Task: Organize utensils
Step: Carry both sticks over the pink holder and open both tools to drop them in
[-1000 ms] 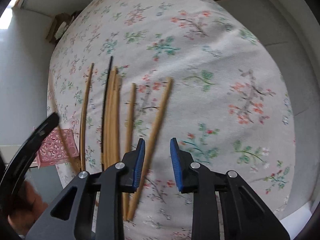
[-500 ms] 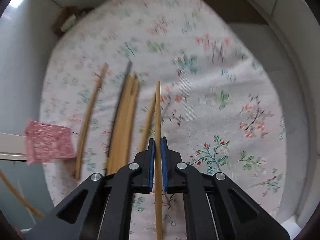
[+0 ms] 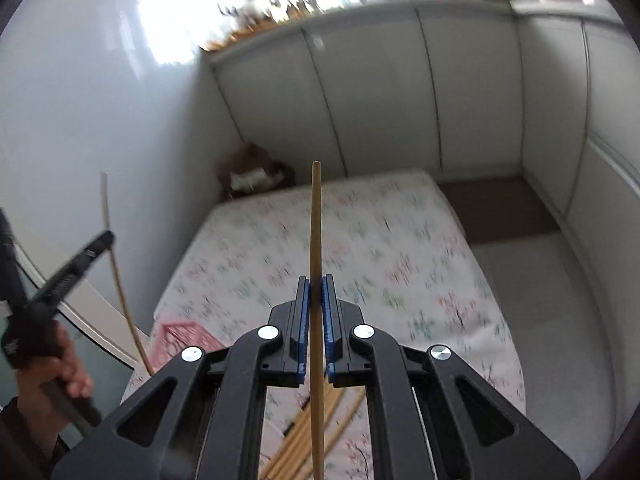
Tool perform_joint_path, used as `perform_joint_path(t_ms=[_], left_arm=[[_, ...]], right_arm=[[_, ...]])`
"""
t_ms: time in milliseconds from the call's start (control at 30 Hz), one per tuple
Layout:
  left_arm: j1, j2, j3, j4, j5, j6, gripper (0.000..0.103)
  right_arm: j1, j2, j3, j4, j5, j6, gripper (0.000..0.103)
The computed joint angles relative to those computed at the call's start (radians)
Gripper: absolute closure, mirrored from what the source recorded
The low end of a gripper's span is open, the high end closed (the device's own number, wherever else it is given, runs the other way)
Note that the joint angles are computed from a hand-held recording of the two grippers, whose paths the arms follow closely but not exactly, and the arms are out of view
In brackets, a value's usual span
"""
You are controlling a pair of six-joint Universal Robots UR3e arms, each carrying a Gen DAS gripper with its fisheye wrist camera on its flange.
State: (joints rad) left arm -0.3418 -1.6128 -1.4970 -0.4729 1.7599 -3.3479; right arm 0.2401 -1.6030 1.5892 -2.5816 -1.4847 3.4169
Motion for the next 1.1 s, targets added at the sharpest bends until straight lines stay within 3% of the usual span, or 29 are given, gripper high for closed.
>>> perform_joint_path(t_ms=[267, 433, 700, 833, 900, 1000, 1033, 1100], left_arm=[[-0.016, 0.013, -0.014, 0.068, 0.007, -0.013, 0.098], [-0.058, -0.025, -0.011, 0.032, 0.061, 0.016, 0.098], [-0.061, -0.012, -0.071, 0.002, 0.063, 0.029, 0.098], [-0.005, 0.029, -0.048, -0.197, -0.028, -0.012, 0.096], [0.022, 0.046, -0.024, -0.304, -0.055, -0.029, 0.093], [0.046, 0.093, -0.021, -0.316, -0.065, -0.025, 0.079], [0.066, 0.118, -0.024, -0.318, -0.089, -0.033, 0.07], [0.095, 0.162, -0.02, -0.338, -0.108, -0.054, 0.067]], right_arm=[[0.044, 0.013, -0.024, -0.076, -0.007, -0.025, 0.097], [0.057, 0.004, -0.015, -0.088, -0.012, -0.023, 0.097], [0.103, 0.062, -0.071, -0.131, -0.018, -0.001, 0.096], [0.136, 0.151, -0.158, -0.145, -0.033, 0.039, 0.096], [0.171, 0.223, -0.234, -0.146, -0.061, 0.05, 0.096], [0.212, 0.308, -0.344, -0.149, -0.083, 0.074, 0.096], [0.221, 0.327, -0.372, -0.148, -0.09, 0.077, 0.096], [0.247, 0.387, -0.46, -0.15, -0.108, 0.084, 0.096]])
